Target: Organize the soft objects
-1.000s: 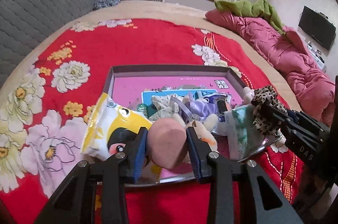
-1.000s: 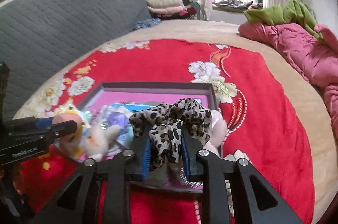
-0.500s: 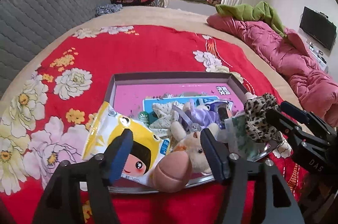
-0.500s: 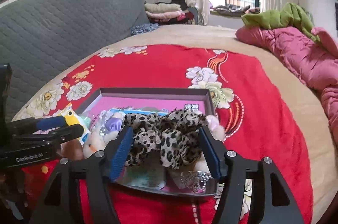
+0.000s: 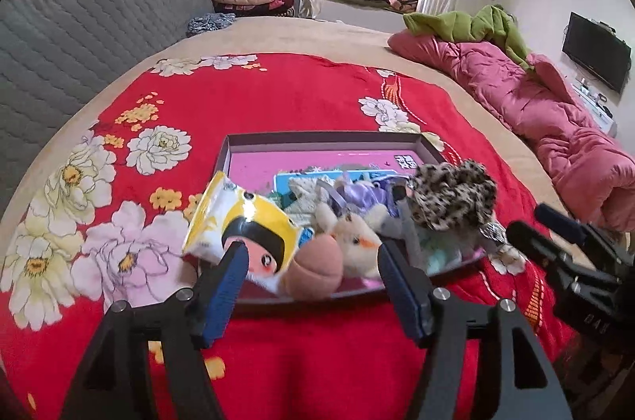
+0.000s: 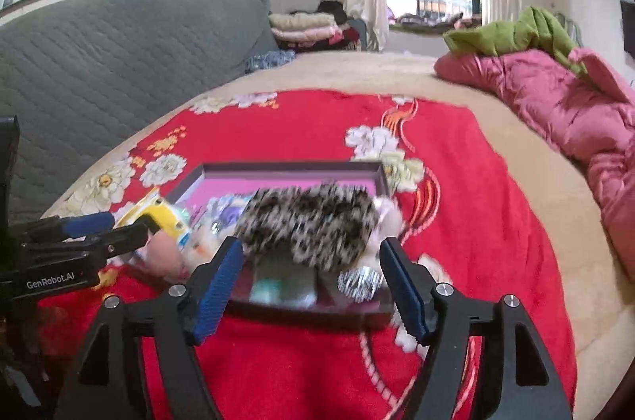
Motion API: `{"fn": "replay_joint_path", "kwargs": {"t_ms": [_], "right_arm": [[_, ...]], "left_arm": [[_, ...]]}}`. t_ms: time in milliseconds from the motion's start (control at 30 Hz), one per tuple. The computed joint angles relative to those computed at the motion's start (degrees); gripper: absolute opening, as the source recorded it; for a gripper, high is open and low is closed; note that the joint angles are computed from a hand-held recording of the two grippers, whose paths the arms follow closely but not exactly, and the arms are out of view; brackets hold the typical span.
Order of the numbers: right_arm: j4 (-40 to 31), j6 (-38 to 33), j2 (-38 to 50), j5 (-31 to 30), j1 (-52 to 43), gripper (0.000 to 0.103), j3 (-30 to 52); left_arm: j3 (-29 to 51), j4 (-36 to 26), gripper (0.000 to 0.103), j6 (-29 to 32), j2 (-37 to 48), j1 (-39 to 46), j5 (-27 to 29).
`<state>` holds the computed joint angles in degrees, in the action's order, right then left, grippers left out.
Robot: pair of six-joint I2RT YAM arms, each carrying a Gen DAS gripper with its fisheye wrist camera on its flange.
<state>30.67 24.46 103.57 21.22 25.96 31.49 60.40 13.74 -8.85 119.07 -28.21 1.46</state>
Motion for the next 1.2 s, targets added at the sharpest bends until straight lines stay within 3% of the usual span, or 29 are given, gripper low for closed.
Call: {"fn": "replay_joint_path", "kwargs": {"t_ms": [233,400,633,1200], "right_arm": [[-8.2,6.4,-1.7,3.7,5.5,0.073,-1.6],[-9.9,10.7,-4.1,4.7,8.6,0.074,-3.7],[-16.0,12.7,-4.1,9.6,14.0,0.076,-1.8],[-19.7,17.3,-4.9,11.2,18.2,0.076,-1.7]], "left_arm": [[-5.1,-2.6,0.067,-2.0,-3.8,-2.6,-3.1],[-9.0,-3.1,0.067,-4.1,-5.7,-4.7,-4.5],[-13.0,-3.3,0.067,-6.8,-8.8,-6.9,-5.9],[-15.4,-4.5,0.067,-9.1,-11.4,-8.9,-7.8]]}}
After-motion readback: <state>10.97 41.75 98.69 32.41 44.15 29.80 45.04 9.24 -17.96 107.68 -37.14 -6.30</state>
